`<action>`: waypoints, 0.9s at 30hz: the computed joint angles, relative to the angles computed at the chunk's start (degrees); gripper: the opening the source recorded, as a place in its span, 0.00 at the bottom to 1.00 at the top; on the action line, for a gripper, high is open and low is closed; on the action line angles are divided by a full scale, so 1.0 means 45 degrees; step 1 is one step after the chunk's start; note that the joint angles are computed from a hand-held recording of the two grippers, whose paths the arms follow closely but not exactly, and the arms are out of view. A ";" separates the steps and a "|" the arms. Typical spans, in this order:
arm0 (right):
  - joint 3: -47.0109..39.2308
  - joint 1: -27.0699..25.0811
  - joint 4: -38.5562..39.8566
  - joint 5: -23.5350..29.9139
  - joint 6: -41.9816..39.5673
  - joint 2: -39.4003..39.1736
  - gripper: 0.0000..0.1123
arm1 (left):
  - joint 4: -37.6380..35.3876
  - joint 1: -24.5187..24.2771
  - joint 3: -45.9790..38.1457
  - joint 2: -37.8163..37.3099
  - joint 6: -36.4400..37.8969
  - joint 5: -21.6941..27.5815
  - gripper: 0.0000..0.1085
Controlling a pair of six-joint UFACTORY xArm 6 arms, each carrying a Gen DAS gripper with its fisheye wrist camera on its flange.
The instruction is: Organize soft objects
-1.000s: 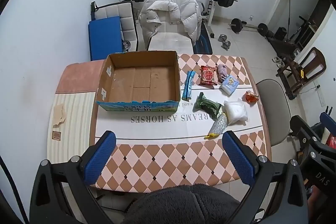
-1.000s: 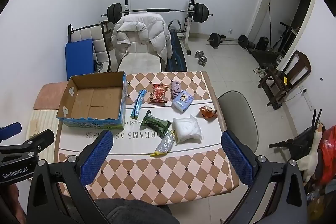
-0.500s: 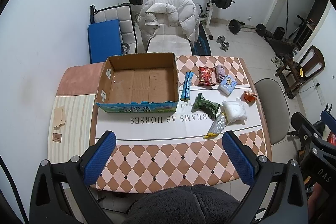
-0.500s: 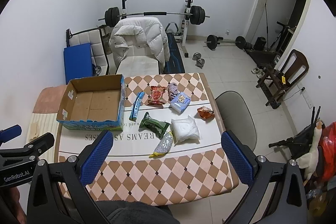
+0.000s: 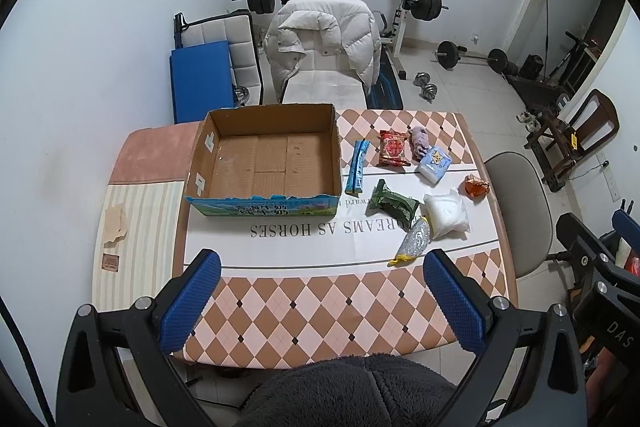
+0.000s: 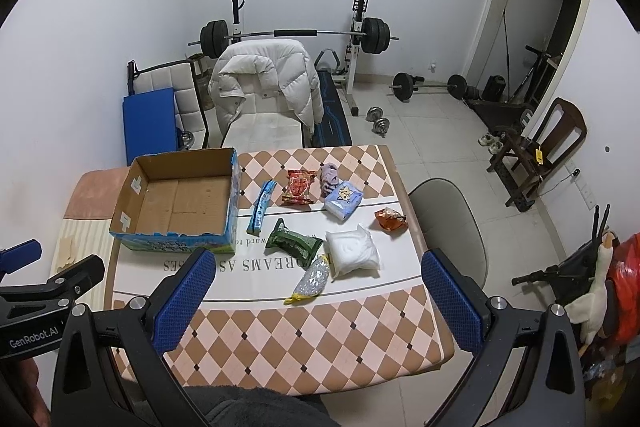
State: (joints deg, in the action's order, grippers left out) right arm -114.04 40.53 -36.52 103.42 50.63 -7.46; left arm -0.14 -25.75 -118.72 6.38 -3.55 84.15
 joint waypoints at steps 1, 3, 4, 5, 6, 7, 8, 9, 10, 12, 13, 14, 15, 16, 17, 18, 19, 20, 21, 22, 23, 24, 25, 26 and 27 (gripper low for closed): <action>0.0004 0.0010 0.0016 0.0014 -0.0009 -0.0032 0.92 | 0.0030 -0.0004 -0.0193 0.0092 -0.0002 0.0076 0.95; -0.0042 0.0026 0.0014 0.0034 -0.0018 -0.0013 0.92 | 0.0029 0.0022 -0.0374 0.0153 0.0000 0.0141 0.95; -0.0011 0.0038 0.0018 0.0015 0.0018 -0.0027 0.92 | 0.0035 0.0028 -0.0329 0.0111 0.0001 0.0112 0.95; -0.0098 0.0074 -0.0013 0.0051 0.0028 0.0020 0.92 | 0.0044 0.0037 -0.0396 0.0133 0.0007 0.0123 0.95; -0.0225 0.0114 -0.0066 0.0110 0.0002 0.0094 0.92 | 0.0056 0.0030 -0.0130 -0.0037 -0.0007 -0.0007 0.95; -0.0116 0.0096 -0.0058 0.0060 0.0000 0.0040 0.92 | 0.0051 0.0048 -0.0265 0.0025 -0.0007 0.0014 0.95; -0.0266 0.0123 -0.0097 0.0112 -0.0016 0.0123 0.92 | 0.0050 0.0037 0.0134 -0.0203 -0.0020 -0.0159 0.95; -0.0234 0.0121 -0.0086 0.0114 -0.0022 0.0102 0.92 | 0.0056 0.0027 0.0281 -0.0293 -0.0035 -0.0232 0.95; -0.0221 0.0127 -0.0093 0.0114 -0.0032 0.0092 0.92 | 0.0052 0.0039 0.0256 -0.0290 -0.0018 -0.0268 0.95; -0.0184 0.0111 -0.0070 0.0081 -0.0005 0.0058 0.92 | 0.0053 0.0038 0.0817 -0.0611 -0.0010 -0.0536 0.95; -0.0342 0.0127 -0.0094 0.0152 -0.0039 0.0147 0.92 | 0.0035 0.0049 0.0788 -0.0601 -0.0001 -0.0534 0.95; -0.0300 0.0155 -0.0133 0.0160 -0.0037 0.0139 0.92 | 0.0061 0.0031 0.0782 -0.0591 -0.0012 -0.0525 0.95; -0.0185 0.0134 -0.0106 0.0099 -0.0003 0.0063 0.92 | 0.0068 0.0031 0.0731 -0.0560 -0.0007 -0.0498 0.95; -0.0195 0.0124 -0.0089 0.0085 -0.0005 0.0071 0.92 | 0.0065 0.0040 0.0694 -0.0543 0.0011 -0.0497 0.95; -0.0364 0.0151 -0.0137 0.0152 -0.0032 0.0171 0.92 | 0.0058 0.0046 0.0666 -0.0524 -0.0001 -0.0481 0.95; -0.0242 0.0140 -0.0132 0.0125 -0.0032 0.0106 0.92 | 0.0072 0.0028 0.0682 -0.0531 -0.0028 -0.0480 0.95; -0.0298 0.0144 -0.0144 0.0135 -0.0040 0.0136 0.92 | 0.0075 0.0029 0.0660 -0.0532 -0.0033 -0.0482 0.95; -0.0371 0.0139 -0.0132 0.0144 -0.0052 0.0177 0.92 | 0.0083 0.0021 0.0634 -0.0534 -0.0042 -0.0478 0.95; -0.0336 0.0160 -0.0158 0.0158 -0.0049 0.0165 0.92 | 0.0073 0.0025 0.0617 -0.0524 -0.0035 -0.0468 0.95; -0.0457 0.0175 -0.0186 0.0197 -0.0073 0.0236 0.92 | 0.0083 0.0026 0.0538 -0.0481 -0.0036 -0.0447 0.95; -0.0359 0.0157 -0.0147 0.0153 -0.0053 0.0172 0.92 | 0.0098 0.0022 0.0596 -0.0512 -0.0030 -0.0457 0.95; -0.0276 0.0161 -0.0134 0.0111 -0.0026 0.0121 0.92 | 0.0077 0.0036 0.0601 -0.0514 -0.0018 -0.0457 0.95; -0.0447 0.0195 -0.0177 0.0160 -0.0061 0.0214 0.92 | 0.0082 0.0038 0.0582 -0.0507 -0.0018 -0.0453 0.95; -0.0600 0.0247 -0.0244 0.0232 -0.0099 0.0281 0.92 | 0.0066 0.0040 0.0639 -0.0537 -0.0010 -0.0487 0.95; -0.0688 0.0284 -0.0283 0.0264 -0.0125 0.0310 0.92 | 0.0080 0.0039 0.0623 -0.0528 -0.0008 -0.0492 0.95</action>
State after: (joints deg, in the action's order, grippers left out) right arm -117.14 41.81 -37.79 104.61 50.07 -6.06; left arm 0.22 -25.58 -115.92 4.00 -3.58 81.93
